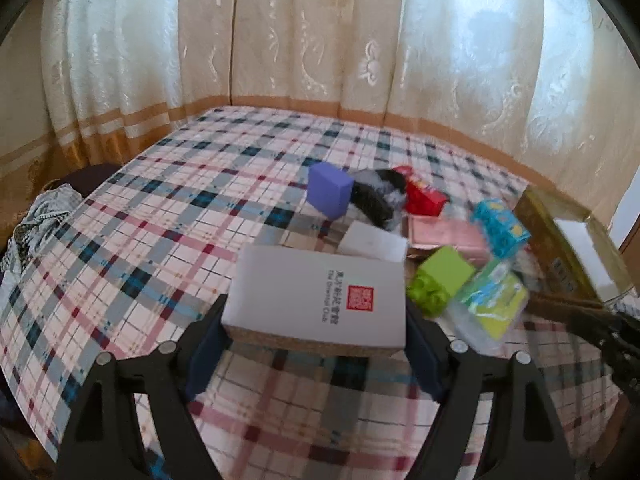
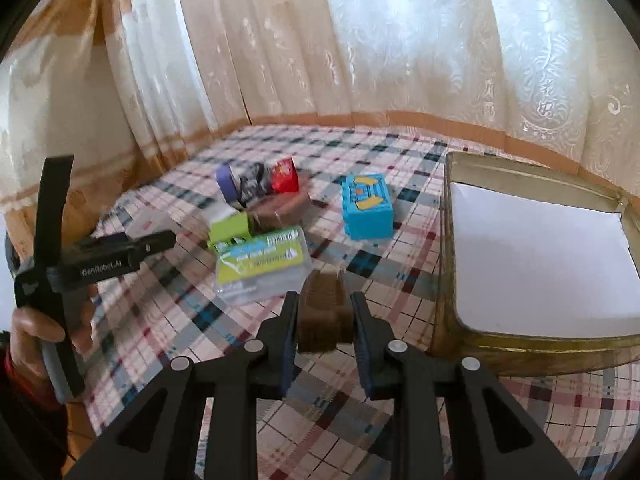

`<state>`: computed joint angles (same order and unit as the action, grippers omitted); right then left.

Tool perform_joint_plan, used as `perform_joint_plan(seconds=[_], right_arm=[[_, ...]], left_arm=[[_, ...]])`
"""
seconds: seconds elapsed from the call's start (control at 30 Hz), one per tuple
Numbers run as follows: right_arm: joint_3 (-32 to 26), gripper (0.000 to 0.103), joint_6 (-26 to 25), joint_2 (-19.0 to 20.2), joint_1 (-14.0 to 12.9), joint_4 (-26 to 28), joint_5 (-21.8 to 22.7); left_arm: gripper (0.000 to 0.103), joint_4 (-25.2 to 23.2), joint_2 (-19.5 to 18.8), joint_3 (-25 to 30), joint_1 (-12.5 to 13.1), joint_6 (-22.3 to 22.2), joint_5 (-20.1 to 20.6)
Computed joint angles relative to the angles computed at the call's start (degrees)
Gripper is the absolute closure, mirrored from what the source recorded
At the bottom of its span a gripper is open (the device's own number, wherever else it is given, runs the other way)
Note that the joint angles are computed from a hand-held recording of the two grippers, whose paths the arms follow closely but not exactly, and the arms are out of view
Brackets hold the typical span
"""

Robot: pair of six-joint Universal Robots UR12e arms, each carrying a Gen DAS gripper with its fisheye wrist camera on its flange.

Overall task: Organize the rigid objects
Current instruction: 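Carry the comb with the right tool while the left tool carries the white box into the tray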

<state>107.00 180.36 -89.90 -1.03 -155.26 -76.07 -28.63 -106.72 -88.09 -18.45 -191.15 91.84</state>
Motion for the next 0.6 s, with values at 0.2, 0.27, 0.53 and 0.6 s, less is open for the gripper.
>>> perform_joint_plan(seconds=[0.2, 0.27, 0.53, 0.6], right_arm=[[1.19, 0.076, 1.07, -0.77, -0.79, -2.92, 2.20], [1.61, 0.076, 1.46, -1.17, -1.14, -4.56, 3.16], [2.62, 0.076, 3.07, -2.05, -1.97, -8.22, 3.67], [3.05, 0.076, 3.42, -2.51, -2.23, -9.49, 3.58]], left_arm=[[0.023, 4.59, 1.33, -0.79, -1.45, 0.45, 1.44], [0.023, 6.00, 1.43, -0.62, -2.03, 0.91, 1.47], [0.023, 8.85, 0.85, 0.64, -4.05, 2.55, 1.27], [0.023, 9.37, 0.73, 0.77, -4.35, 2.59, 0.57]])
